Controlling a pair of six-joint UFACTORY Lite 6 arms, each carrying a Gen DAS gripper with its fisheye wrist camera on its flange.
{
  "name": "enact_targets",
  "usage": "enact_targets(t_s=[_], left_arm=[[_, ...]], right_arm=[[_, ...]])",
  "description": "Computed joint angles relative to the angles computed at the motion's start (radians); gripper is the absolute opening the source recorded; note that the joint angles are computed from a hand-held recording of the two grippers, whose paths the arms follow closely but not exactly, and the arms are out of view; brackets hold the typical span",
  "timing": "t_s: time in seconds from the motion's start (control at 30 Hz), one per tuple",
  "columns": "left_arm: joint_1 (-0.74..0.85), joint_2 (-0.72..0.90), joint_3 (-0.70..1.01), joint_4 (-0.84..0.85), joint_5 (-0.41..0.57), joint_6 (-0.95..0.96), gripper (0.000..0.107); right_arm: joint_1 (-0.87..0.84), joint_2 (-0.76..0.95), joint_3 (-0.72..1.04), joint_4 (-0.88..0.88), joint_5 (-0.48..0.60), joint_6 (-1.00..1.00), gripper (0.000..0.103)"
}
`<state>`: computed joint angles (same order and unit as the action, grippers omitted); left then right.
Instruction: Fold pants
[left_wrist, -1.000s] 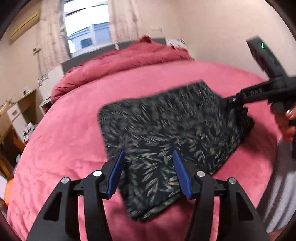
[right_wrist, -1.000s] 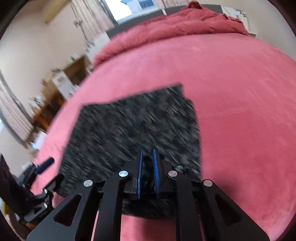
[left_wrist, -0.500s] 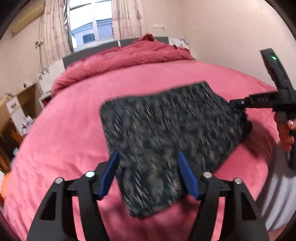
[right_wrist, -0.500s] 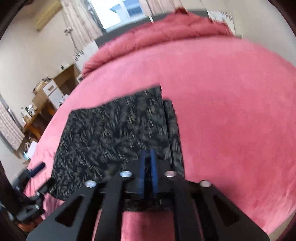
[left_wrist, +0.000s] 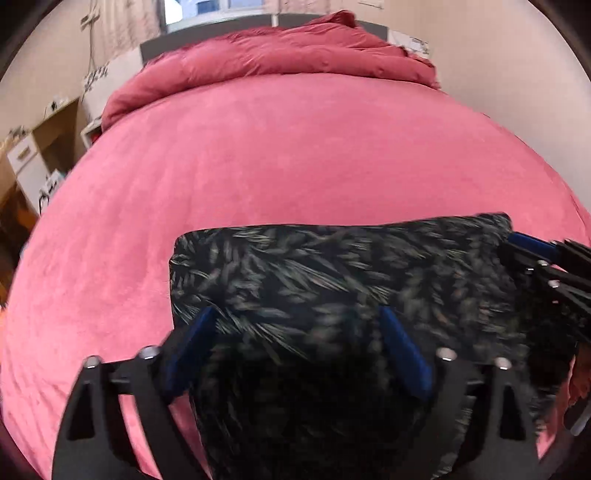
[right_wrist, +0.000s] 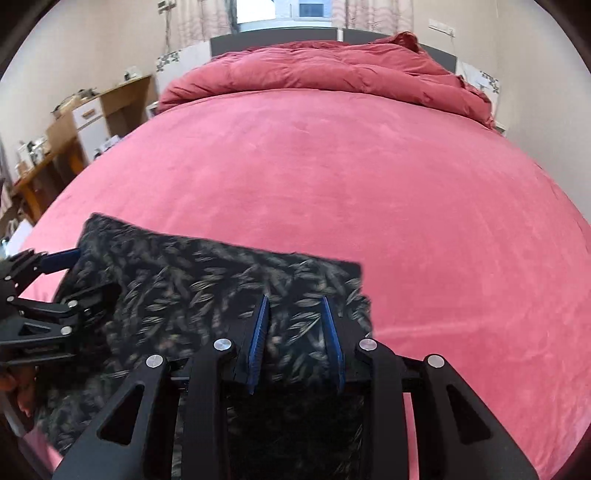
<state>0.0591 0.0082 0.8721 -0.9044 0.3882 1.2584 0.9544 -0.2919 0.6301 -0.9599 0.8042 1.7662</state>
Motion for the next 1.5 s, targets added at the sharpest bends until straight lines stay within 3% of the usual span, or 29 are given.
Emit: enact_targets(t_s=[0.07, 0.2, 0.3, 0.4, 0.5, 0.7, 0.77, 0.9, 1.03, 1.4, 1.5], left_arm=[[0.037, 0.087, 0.048, -0.104, 0.046, 0.072, 0.098], [-0.008, 0.044, -0.022, -0.197, -0.046, 0.165, 0.098], [-0.004, 0.035, -0.044, -0.263, -0.036, 0.223, 0.098], [0.008, 0.002, -0.076, -0.275, -0.040, 0.250, 0.098], [0.026, -0.032, -0.099, -0.266, -0.032, 0.259, 0.098], [0.059, -0.117, -0.182, -0.250, -0.026, 0.281, 0.099], [0.071, -0.143, -0.203, -0.219, -0.021, 0.251, 0.100], [0.146, -0.160, -0.230, -0.207, 0.049, 0.241, 0.101], [0.252, -0.118, -0.221, -0.206, 0.168, 0.224, 0.101], [0.387, -0.200, -0.322, -0.181, 0.277, 0.276, 0.101], [0.487, -0.208, -0.325, -0.118, 0.395, 0.274, 0.101]], right_arm=[[-0.047, -0.014, -0.047, -0.054, -0.042, 0.087, 0.029], [-0.077, -0.033, -0.078, -0.096, -0.080, 0.131, 0.030], [-0.051, -0.047, -0.088, -0.116, -0.057, 0.157, 0.030], [-0.005, -0.075, -0.109, -0.127, -0.028, 0.207, 0.034], [0.044, -0.096, -0.108, -0.103, 0.035, 0.215, 0.049], [0.123, -0.198, -0.171, -0.040, 0.068, 0.263, 0.050], [0.160, -0.193, -0.169, -0.027, 0.102, 0.280, 0.055], [0.228, -0.188, -0.168, -0.001, 0.158, 0.314, 0.056], [0.290, -0.214, -0.196, 0.036, 0.177, 0.384, 0.064], [0.345, -0.377, -0.319, 0.065, 0.140, 0.500, 0.068], [0.368, -0.427, -0.344, 0.079, 0.134, 0.511, 0.072]])
